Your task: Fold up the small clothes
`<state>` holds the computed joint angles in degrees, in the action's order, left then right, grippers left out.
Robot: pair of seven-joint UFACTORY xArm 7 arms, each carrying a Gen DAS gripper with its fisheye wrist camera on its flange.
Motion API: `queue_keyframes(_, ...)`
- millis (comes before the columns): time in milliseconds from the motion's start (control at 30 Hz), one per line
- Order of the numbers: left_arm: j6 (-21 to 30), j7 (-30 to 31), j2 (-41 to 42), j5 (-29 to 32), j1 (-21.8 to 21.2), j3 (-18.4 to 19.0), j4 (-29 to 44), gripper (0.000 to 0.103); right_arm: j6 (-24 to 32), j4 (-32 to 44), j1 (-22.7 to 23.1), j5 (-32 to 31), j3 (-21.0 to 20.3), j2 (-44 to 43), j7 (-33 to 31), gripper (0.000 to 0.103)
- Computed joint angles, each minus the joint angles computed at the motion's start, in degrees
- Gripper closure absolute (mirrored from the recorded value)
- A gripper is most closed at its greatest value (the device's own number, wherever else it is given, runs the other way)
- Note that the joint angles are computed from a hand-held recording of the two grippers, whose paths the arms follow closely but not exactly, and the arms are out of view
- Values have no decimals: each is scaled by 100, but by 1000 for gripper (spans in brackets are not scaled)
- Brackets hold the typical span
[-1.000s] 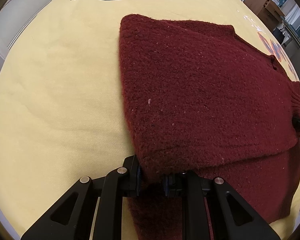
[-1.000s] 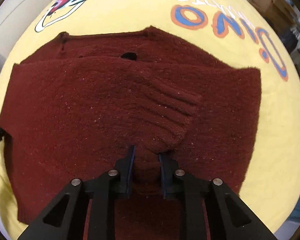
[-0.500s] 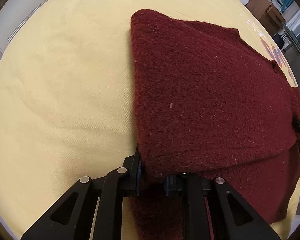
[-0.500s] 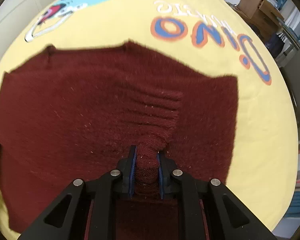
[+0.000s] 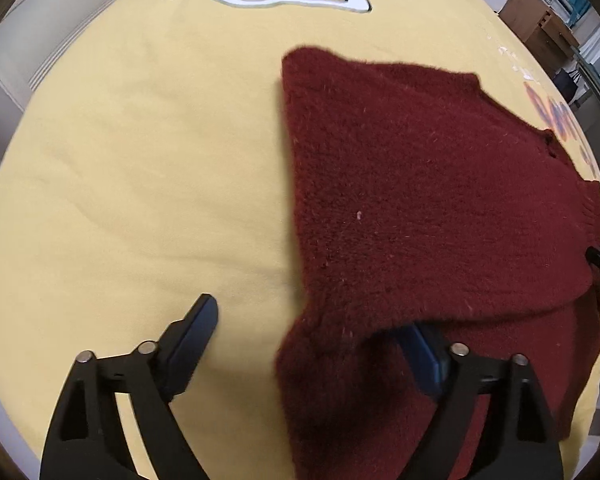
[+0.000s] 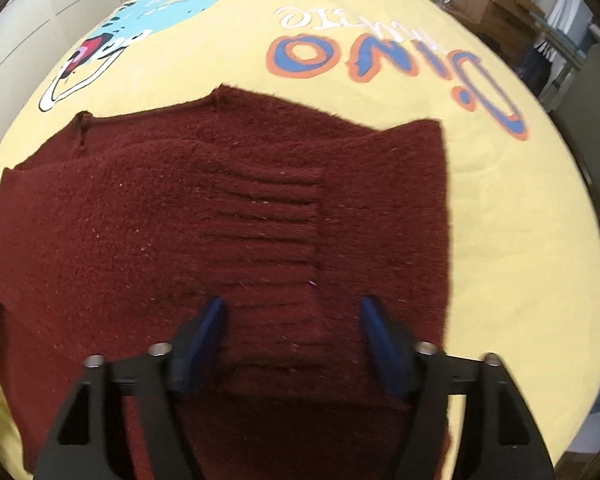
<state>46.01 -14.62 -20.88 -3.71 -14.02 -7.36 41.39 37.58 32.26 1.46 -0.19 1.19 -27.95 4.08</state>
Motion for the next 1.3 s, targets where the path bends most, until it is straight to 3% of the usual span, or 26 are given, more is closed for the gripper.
queue_keyframes(133,162,-188,-299,558,90,-207,316,1,-101,-23,9,-30,32,-346,13,20)
queue_keyframes(367,-208,183,-252,59,-356,-225,833,1,-504,-164,444,79,403,-891,254,10)
queue_keyframes(400,-482,75,65,19,-316,-479,946,1,-554,-197,509,72,465,-912,304,6)
queue_keyframes(433,-532,-68,142,89,-469,-493,940,1,-642,-229,596,79,526,-882,350,0)
queue_keyframes(567,-1071,-463,673,258,-664,-734,682,1,-960,-344,732,-24,775,-566,690,0)
queue_keyframes(767,-1464,-896,1411,732,-842,-698,555,1,-1005,-529,524,-675,1034,-76,1138,0)
queue_keyframes(833,-1697,-1074,1352,1002,-846,-676,365,1,-1115,-672,586,-627,806,-105,1135,0)
queue_keyframes(1100,-1878,-229,1168,377,-882,-368,35,1,-1319,-1074,704,147,-82,-339,606,0)
queue_keyframes(1200,-1758,-273,1102,518,-850,-454,45,1,-1281,-1200,682,309,-57,-568,511,0)
queue_keyframes(1300,-1491,-103,1020,280,-913,-416,123,1,-984,-1284,682,423,-80,-978,433,0)
